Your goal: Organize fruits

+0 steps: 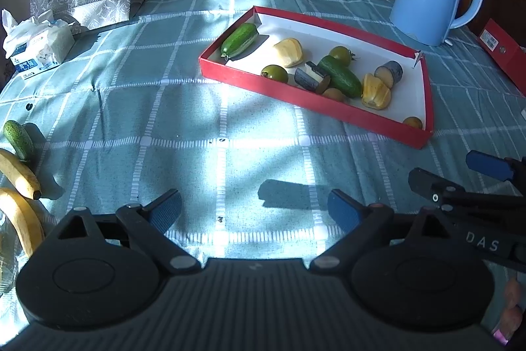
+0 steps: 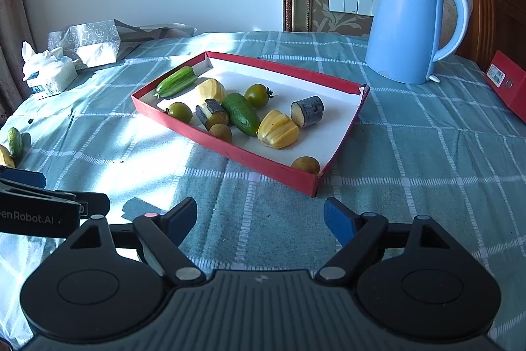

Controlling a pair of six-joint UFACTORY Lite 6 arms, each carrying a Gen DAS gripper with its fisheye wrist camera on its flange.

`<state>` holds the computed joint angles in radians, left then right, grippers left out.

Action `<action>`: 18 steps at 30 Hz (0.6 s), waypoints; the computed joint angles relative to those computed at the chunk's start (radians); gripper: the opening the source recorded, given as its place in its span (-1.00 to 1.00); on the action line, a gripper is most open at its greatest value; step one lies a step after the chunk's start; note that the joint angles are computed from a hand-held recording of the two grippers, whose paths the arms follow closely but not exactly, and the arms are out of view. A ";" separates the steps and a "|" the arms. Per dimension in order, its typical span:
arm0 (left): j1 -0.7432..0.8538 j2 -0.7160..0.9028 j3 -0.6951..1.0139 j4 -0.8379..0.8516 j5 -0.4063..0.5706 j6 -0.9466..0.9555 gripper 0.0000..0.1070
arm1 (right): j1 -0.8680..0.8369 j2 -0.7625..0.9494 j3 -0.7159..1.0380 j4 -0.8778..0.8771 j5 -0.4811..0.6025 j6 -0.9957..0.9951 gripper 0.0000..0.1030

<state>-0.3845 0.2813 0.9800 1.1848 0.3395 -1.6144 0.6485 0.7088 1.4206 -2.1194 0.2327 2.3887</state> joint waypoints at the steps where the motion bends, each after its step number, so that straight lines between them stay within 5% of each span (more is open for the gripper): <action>1: 0.001 0.001 0.001 -0.001 -0.001 0.001 0.77 | 0.000 0.001 0.001 -0.001 -0.001 0.000 0.64; 18: 0.000 0.028 0.028 -0.013 -0.004 0.011 0.77 | -0.009 0.016 0.024 0.021 -0.017 -0.031 0.64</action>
